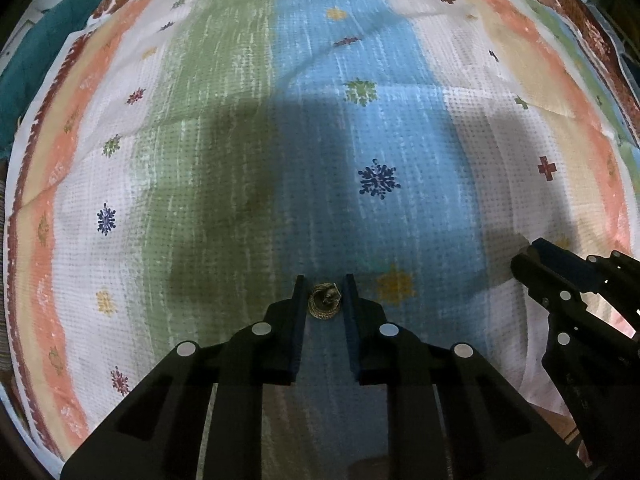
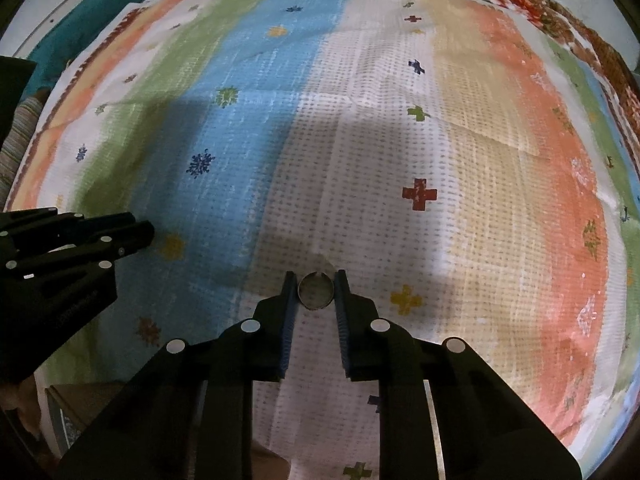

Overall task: Organize jewelry
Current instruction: 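Grasp the small gold charm with the left tool while the right grasps the clear ring, then lift the gold charm and clear ring and carry them over the silver tin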

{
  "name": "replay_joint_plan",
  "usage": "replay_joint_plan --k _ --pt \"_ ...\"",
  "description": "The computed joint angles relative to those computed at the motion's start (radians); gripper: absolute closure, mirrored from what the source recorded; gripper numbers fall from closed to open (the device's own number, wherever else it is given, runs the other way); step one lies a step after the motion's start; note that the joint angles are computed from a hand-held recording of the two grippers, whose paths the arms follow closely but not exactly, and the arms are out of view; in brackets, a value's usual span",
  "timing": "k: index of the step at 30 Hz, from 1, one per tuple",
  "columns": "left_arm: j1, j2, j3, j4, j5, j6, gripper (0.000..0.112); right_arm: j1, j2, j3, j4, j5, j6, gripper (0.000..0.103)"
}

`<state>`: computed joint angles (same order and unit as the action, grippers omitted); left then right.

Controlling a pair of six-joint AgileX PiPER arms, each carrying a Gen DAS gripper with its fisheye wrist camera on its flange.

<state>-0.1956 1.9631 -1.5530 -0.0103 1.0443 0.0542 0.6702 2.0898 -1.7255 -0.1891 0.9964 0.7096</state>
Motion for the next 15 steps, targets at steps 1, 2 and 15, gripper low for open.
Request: replay_joint_plan --k 1,2,15 --pt "0.008 -0.001 -0.002 -0.004 0.001 0.010 0.096 -0.001 -0.003 0.003 0.001 -0.003 -0.001 0.084" --pt "0.012 -0.003 -0.002 -0.005 0.003 0.016 0.096 -0.001 -0.007 0.008 0.000 -0.006 0.001 0.084" --pt "0.030 -0.087 0.006 -0.033 0.029 0.065 0.103 0.040 -0.057 0.025 -0.054 0.002 0.048 0.084"
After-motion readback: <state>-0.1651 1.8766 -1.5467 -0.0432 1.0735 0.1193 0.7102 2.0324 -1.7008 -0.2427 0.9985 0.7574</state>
